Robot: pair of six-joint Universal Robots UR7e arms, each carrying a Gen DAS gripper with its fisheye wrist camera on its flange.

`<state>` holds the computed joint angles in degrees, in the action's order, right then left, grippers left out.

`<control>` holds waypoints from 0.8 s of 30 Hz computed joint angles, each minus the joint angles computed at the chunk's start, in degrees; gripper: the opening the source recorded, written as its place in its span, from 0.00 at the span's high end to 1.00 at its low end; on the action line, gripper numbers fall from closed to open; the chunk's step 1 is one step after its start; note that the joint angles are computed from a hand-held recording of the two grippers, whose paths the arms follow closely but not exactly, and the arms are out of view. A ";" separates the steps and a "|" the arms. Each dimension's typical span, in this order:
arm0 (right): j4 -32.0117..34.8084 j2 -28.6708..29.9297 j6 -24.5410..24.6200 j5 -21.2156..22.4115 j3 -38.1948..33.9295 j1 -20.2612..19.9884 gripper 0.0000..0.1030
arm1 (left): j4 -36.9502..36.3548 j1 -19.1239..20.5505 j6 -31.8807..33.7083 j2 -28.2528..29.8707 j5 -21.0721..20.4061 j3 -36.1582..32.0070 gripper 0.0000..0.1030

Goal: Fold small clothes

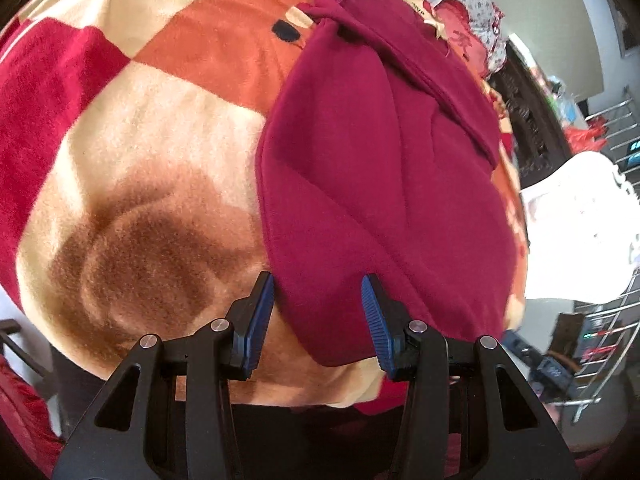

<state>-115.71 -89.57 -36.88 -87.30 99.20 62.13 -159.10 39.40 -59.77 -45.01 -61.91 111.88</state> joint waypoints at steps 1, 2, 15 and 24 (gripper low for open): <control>0.22 0.20 -0.11 0.26 -0.08 -0.01 0.53 | -1.67 0.17 -0.02 -0.04 -0.54 0.42 0.57; 0.40 0.25 -0.21 0.52 -0.12 -0.10 0.52 | -2.71 0.38 -0.22 -0.07 -0.98 0.71 0.53; 0.67 0.13 -0.63 3.40 0.29 -1.34 0.44 | -14.35 2.19 -3.39 0.70 -6.77 4.23 0.45; -1.08 -1.01 -2.23 5.99 1.64 -2.72 0.59 | -13.62 1.57 -2.99 1.01 -5.63 3.94 0.46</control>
<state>-116.79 -90.59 -39.11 -81.31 100.83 59.41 -172.72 40.97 -62.76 -44.00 -67.53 115.82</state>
